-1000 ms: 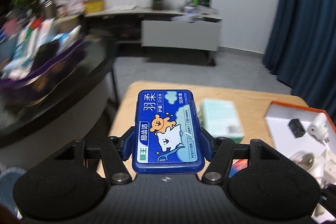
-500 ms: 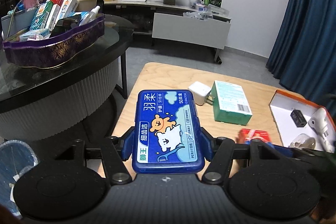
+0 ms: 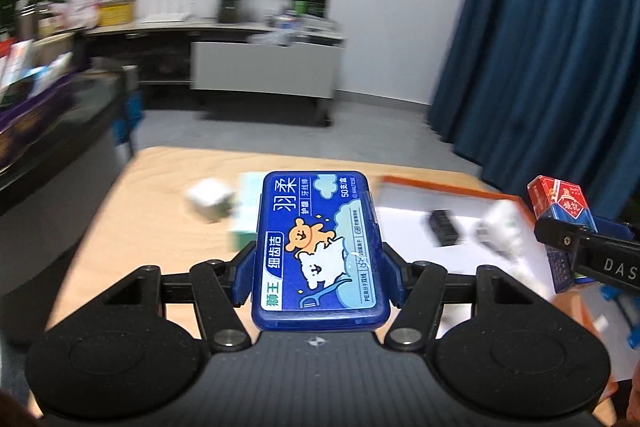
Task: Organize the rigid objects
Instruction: 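Lift and carry the blue case and red card pack over the box with both tools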
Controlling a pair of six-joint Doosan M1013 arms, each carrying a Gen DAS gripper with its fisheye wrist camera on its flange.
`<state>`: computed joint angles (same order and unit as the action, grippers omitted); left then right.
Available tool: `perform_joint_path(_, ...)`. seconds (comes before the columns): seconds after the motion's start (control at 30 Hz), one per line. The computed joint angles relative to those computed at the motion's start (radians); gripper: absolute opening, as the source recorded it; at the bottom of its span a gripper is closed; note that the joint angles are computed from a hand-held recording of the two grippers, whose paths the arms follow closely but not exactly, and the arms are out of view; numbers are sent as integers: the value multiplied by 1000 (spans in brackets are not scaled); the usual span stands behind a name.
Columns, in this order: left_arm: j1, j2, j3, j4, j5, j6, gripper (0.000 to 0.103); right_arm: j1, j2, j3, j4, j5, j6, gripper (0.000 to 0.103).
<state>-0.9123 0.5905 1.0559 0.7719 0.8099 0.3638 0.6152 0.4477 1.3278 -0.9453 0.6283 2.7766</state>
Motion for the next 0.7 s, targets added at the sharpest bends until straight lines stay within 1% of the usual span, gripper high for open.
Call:
perform_joint_path(0.1, 4, 51, -105, -80, -14, 124, 62, -28, -29, 35, -41, 6, 57, 73)
perform_joint_path(0.2, 1, 97, -199, -84, -20, 194, 62, -46, -50, 62, -87, 6, 123, 73)
perform_joint_path(0.27, -3, 120, -238, -75, -14, 201, 62, -55, -60, 79, -101, -7, 154, 73)
perform_joint_path(0.37, -13, 135, -250, -52, -1, 184, 62, -63, -64, 104, -100, -33, 175, 73)
perform_joint_path(0.43, -14, 137, -243, -62, 11, 181, 62, -66, -61, 111, -82, -48, 166, 73)
perform_joint_path(0.6, -13, 159, -280, -102, 89, 216, 62, -77, -53, 119, -7, -103, 125, 73)
perform_joint_path(0.7, -15, 161, -292, -113, 112, 227, 62, -79, -42, 104, 23, -115, 92, 73)
